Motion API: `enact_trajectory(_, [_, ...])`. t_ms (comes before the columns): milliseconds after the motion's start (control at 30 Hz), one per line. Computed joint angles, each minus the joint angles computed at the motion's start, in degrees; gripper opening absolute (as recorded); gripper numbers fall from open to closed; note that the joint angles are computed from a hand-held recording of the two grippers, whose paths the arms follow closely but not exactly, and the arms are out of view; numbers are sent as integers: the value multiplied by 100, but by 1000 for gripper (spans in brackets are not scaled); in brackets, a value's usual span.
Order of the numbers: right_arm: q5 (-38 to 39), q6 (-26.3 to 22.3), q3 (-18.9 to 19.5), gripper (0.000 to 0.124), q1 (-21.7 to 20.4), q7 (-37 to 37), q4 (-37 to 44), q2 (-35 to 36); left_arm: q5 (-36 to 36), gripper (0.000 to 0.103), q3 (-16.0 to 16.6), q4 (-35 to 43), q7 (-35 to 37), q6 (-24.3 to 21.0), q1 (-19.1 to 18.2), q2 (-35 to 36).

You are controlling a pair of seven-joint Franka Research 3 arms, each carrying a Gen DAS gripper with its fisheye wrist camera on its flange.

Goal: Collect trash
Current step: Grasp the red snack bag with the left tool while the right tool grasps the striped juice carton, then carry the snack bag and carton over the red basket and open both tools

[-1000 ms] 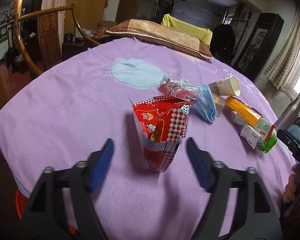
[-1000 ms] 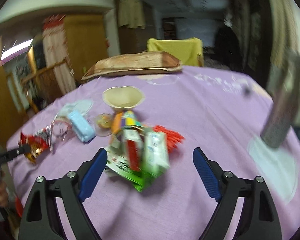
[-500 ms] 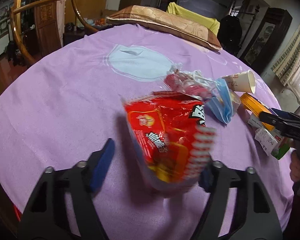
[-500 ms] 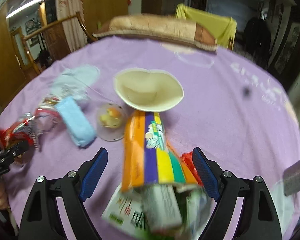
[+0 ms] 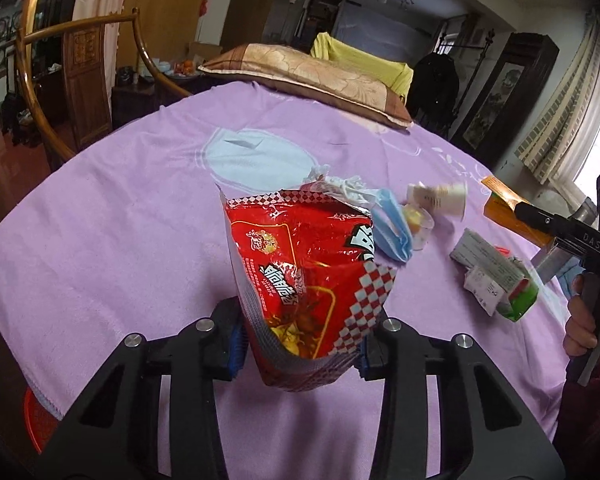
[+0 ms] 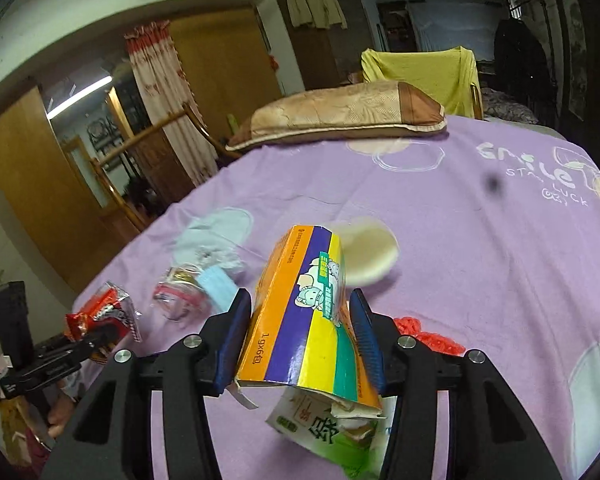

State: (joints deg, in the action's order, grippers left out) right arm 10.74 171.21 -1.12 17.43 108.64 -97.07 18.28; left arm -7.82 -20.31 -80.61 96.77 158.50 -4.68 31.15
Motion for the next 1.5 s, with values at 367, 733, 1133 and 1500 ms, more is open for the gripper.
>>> enact_trajectory(367, [1421,432,1141,51,-571,-1653,-553,-235,387,40,353,-710,-527,173,-129,-450])
enact_trajectory(733, [2033,294,1191,51,-321,-2490,-439,-214,769,40,876,-1998,-1712,546,135,-1576])
enact_trajectory(1133, [1806,-487,1051,51,151,-2412,894,534,2519,77,1670,-2798,-3994,-37,344,-2213])
enact_trajectory(1500, [1209,-1921,1222,51,641,-2488,3476,1918,3827,92,1900,-2972,-5385,192,539,-2393])
